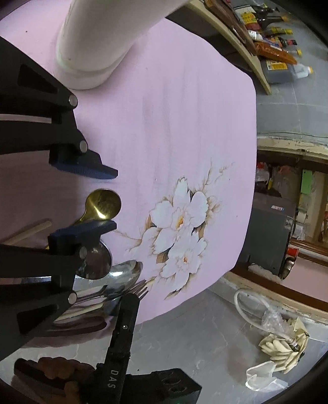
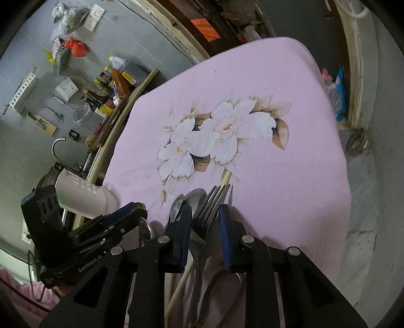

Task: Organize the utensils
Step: 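Close the right tool on a silver fork and lift it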

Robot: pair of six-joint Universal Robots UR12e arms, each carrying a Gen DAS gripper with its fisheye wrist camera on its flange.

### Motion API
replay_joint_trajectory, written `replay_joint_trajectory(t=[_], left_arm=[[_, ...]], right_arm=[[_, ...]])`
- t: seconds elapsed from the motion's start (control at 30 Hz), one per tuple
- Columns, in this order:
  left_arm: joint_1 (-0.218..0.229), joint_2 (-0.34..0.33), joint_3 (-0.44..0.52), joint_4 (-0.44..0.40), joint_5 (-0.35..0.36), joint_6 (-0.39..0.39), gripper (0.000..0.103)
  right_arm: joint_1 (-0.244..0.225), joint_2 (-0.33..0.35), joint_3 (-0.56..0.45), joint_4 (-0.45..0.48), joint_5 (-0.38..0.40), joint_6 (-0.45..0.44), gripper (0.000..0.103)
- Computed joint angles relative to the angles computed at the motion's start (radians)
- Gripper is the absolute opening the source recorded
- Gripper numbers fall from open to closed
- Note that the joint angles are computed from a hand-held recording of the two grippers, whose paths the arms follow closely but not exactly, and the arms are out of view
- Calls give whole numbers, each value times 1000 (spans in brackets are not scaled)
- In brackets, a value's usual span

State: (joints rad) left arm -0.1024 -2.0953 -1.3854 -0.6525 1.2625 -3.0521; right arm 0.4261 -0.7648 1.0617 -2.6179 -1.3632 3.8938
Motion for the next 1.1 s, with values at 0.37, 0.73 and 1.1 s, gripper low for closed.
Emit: replay_joint_trajectory(t=[0.37, 0.73, 1.1], left_arm=[[18, 1, 35, -89, -58, -22, 4], [19, 83, -46, 92, -21, 59, 3], [116, 155, -71, 259, -152, 52, 3]], right_arm=[[12, -7, 42, -141, 12, 202, 5], [83, -45, 54, -248, -236, 247, 2], [202, 15, -174, -260, -650, 155, 2]])
